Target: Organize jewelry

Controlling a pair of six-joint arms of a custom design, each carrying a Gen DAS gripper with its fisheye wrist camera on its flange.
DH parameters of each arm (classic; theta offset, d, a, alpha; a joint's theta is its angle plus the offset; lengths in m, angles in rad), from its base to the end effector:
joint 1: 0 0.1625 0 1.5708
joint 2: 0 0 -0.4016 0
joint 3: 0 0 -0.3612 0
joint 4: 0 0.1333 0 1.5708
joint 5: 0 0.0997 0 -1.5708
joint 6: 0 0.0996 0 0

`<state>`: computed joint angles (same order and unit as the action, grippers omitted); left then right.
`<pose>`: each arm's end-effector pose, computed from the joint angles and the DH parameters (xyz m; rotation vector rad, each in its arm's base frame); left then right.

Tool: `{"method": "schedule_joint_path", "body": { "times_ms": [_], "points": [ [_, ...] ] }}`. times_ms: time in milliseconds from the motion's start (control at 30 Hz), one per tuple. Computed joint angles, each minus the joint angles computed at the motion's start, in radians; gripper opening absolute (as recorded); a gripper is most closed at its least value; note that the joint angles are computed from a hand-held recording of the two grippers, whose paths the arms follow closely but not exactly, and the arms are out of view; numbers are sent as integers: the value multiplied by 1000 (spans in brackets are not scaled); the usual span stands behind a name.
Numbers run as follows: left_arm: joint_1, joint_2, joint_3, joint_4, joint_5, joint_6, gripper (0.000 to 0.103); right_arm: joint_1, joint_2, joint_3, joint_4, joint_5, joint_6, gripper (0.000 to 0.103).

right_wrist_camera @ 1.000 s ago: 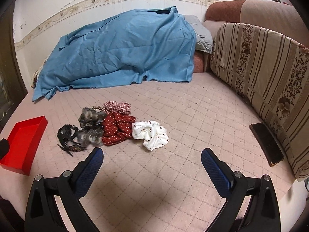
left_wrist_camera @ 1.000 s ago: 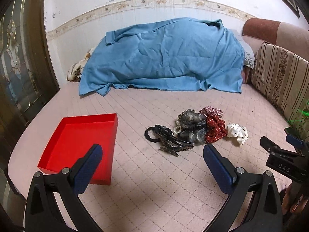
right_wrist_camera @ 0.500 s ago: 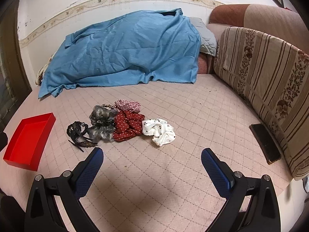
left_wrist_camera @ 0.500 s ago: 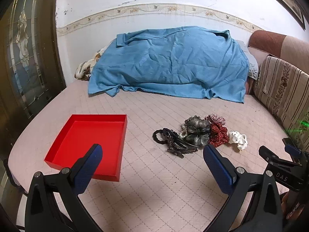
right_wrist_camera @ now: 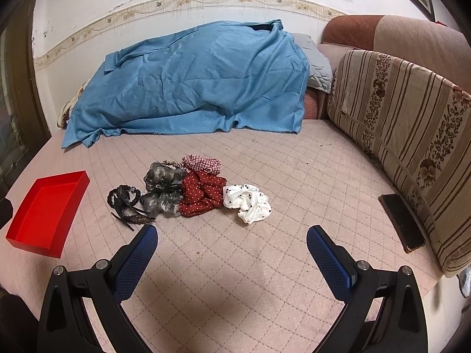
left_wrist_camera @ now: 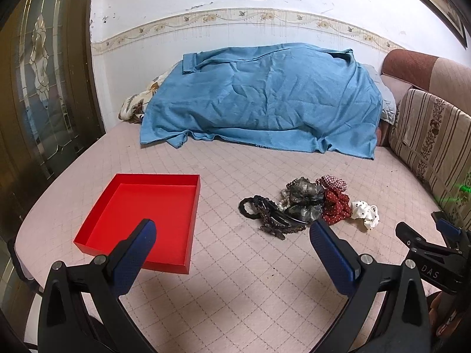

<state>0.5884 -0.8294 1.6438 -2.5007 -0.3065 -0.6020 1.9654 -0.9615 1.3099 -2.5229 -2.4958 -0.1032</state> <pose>-0.3904 -0.5349 0.1776 0.3031 2.0350 -1.1552 0.3131 -0.6121 0.3758 0.2089 -2.1952 0.8290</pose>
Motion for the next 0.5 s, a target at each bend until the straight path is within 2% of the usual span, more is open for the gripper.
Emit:
{"method": "schedule_joint_path", "body": {
  "times_ms": [267,500],
  "points": [
    [-1,-5,-24,125,-6,-76,103,-7,-5,9,19,-3,13,102],
    [7,7,-53,159,-4,-95,103,0,21,-2,11,-77,-31,102]
  ]
}}
